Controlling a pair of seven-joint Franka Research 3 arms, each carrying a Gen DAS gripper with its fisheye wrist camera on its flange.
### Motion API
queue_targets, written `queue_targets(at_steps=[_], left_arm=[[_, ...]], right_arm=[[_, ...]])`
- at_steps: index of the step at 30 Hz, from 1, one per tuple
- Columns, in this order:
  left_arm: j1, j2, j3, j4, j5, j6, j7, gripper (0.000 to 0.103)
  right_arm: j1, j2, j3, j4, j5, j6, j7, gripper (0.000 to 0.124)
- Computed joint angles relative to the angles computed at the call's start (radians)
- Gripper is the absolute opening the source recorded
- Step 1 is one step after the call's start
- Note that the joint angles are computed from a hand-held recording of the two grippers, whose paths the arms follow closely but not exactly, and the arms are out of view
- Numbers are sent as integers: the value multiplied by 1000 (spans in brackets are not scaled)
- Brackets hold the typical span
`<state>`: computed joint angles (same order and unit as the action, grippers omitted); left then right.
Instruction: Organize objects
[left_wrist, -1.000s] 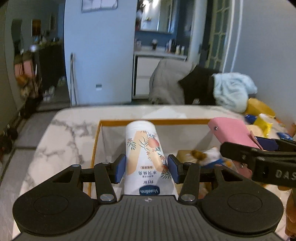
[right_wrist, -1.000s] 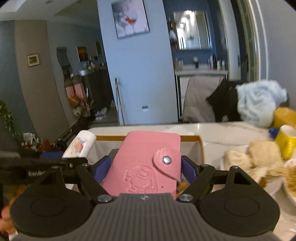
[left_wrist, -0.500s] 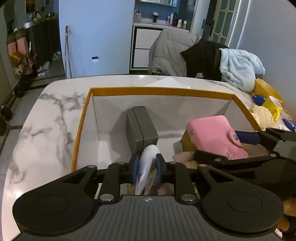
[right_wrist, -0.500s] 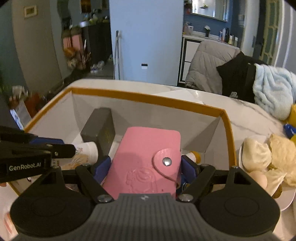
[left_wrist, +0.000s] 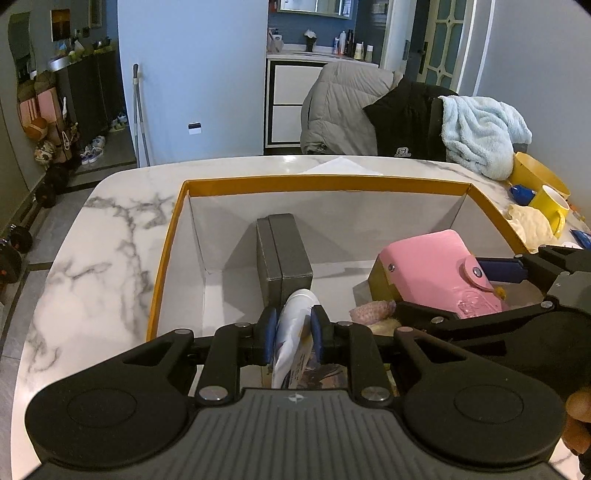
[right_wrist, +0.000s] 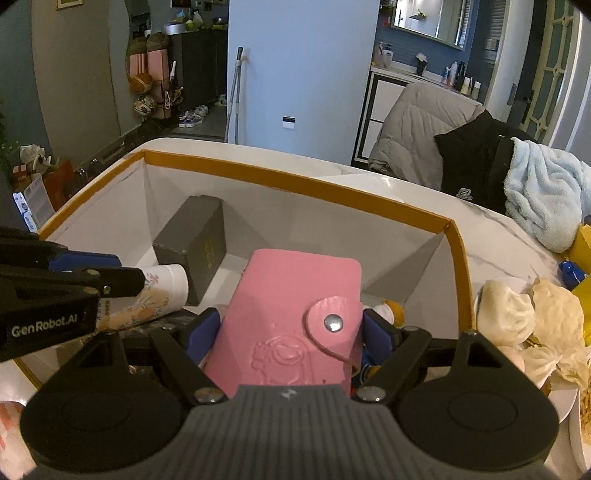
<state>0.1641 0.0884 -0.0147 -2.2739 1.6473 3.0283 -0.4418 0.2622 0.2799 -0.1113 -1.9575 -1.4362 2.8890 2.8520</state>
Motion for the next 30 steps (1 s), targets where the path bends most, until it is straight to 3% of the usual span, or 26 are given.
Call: queue_targets(at_steps=[3,5,8,13,20,22,24,30], left_arm=[[-2,0,-1,0,3,-4,-4,25],[-1,6,-1,-10,-90,5,86,28],[-20,8,-3,-13,-93,-36,106,33],[-36,3,-5,-19,-110,-67,137,34],[-39,1,-1,-22,-113,-67,138,34],[-38,-1,-2,-25,-133,-64,158,38],[-36,-1,1,-28,-146,-47,163,53],[-45,-18,-7,-40,-139,-72,164,64]], right_arm=[[0,-2,-1,-2,9,-10,-5,83],[-2,-3,-1,-3,18,-14,-10,83],[-2,-5,-1,-5,44,-28,-28,83],[-3,-4,-5,-10,123,-32,-88,83],[16,-3,-19,-8,131,-47,-92,83],[16,-3,-20,-8,134,-45,-95,83],[20,-3,-23,-8,127,-47,-84,83],[23,-9,-20,-15,63,-64,-8,85]])
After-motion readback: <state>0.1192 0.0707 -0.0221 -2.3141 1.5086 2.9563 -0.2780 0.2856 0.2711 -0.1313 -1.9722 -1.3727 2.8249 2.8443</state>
